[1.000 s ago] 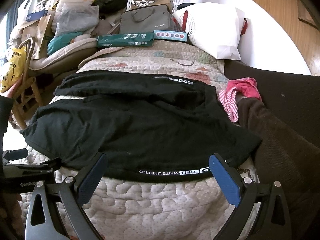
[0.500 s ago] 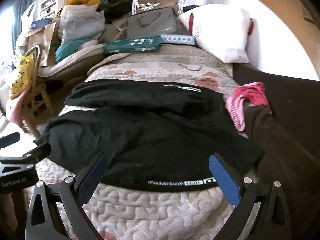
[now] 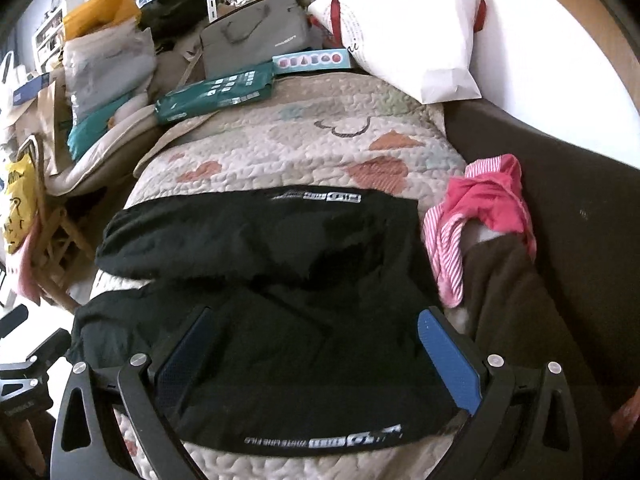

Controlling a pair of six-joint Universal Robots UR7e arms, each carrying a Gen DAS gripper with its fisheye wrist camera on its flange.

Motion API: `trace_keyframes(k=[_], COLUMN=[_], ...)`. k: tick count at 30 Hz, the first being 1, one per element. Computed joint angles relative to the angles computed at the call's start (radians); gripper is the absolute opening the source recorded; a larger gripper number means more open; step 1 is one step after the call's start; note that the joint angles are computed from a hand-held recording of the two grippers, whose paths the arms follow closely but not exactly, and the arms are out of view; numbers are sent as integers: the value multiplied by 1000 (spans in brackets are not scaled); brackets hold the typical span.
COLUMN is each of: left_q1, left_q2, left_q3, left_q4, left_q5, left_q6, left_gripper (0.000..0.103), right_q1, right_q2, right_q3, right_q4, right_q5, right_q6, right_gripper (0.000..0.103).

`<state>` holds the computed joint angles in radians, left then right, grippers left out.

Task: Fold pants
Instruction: 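Lower both grippers onto the pants waistband and close them on it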

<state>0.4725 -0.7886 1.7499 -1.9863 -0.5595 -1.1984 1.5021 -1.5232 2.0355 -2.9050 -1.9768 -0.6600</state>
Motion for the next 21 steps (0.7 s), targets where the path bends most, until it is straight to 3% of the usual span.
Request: trace_keyframes(k=[15, 21], left_q1=[112, 171], left_q2=[23, 3], left_q3=[-83, -88], left_q4=[-23, -95], left_q5=[20, 39], left_q6=[116, 211], left_gripper=[103, 103], right_q1=[49, 50], right_q2=[156, 232], right_q3=[-155, -260], right_q4=[73, 153], right_q5=[-78, -67], right_q6=[-109, -157], right_gripper=[103, 103])
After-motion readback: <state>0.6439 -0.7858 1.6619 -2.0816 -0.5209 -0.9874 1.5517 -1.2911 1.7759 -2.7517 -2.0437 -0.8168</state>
